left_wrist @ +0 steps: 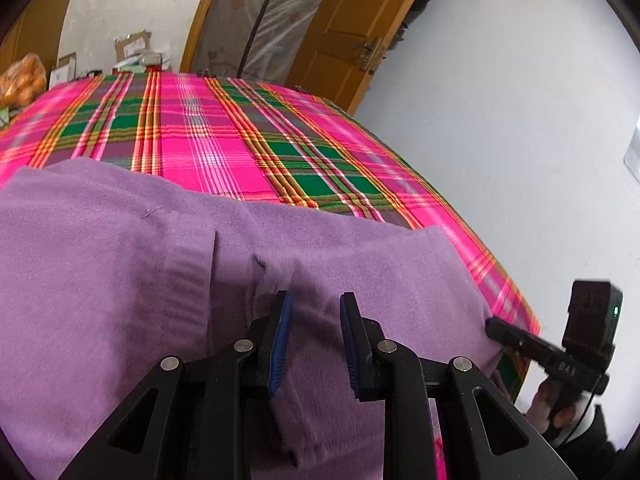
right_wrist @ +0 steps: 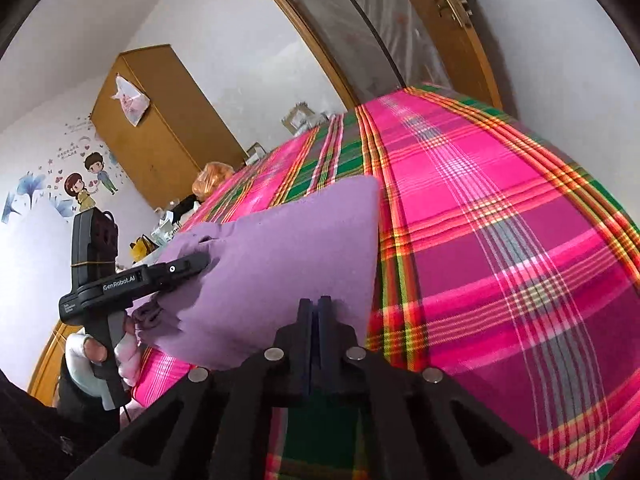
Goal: Fold clothes
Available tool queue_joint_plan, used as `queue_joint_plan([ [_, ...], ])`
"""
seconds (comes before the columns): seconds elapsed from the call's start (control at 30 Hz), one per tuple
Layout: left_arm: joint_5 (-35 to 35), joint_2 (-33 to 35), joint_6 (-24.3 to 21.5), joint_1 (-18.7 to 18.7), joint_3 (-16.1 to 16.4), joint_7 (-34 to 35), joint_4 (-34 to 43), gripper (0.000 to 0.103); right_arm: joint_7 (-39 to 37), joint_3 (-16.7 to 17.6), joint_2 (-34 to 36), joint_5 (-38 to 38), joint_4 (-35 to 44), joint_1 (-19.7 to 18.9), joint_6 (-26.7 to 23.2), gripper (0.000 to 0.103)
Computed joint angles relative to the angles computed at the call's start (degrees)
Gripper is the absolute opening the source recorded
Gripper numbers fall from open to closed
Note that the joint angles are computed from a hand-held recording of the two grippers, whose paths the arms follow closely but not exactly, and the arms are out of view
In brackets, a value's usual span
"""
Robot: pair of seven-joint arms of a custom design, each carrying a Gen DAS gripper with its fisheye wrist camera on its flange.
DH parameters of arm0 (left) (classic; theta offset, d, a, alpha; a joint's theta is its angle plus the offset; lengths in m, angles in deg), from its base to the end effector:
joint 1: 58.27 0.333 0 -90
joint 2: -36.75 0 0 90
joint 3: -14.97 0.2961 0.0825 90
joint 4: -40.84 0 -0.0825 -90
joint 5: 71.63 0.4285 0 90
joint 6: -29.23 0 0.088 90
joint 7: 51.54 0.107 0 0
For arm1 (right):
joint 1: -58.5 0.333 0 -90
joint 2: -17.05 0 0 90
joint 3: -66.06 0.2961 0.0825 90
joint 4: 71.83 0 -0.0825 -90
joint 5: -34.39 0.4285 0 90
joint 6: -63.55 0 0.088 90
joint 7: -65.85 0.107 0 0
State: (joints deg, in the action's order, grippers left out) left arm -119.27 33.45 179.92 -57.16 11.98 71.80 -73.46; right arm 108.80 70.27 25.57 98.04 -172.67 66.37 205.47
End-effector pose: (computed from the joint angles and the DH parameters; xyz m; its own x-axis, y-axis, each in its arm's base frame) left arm 0.6284 -0.0031 0.5233 -0.1756 -0.9129 0.3685 -0.7084 -0.1428 -0.6913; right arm 0.6740 0.1388 0.5051 0.4713 -0.7312 -0.4932 -0.7114 0.0154 -0.7026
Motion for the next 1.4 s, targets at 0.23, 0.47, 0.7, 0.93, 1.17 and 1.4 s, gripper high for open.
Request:
queue_joint_plan([
  [0.23,-2.68,-3.12,-1.49,-0.86,1.32,1.54,-2.31,0.026,2.31,0.19,0.47,-4.03,2.05,0.73,1.58,0.006],
  [0.47,5.12,2.69,0.14,-0.08,0.03,-5.91,3.88,0.026,5.96,0.91,5.50,-5.75,9.16,0.55,2.21,0.006],
  [0.7,2.84,4.76,-1.24,2.40,-1.74,-5.74,5.83,0.026,22.56,0.81,12.26,-16.41,17.33,-0.60,-1.66,0.000],
  [0.93,0.93,5.02,-2.25,3.09,-2.15,-4.92,6.23,0.025,25.53,2.82,18.20,-17.44,27.20,-1.88,-3.90,0.007],
  [1.17,0.25,5.05,-2.83,3.31,-2.21,-4.76,6.35,0.025,39.45,4.17,31.04,-21.55,44.19,-3.34,-11.02,0.000],
  [1.4,-3.95,4.94,-4.01,3.72,-1.98,-2.42,6.38,0.026,30.15,7.98,20.93,-13.97,28.97,-6.87,-2.68,0.008],
])
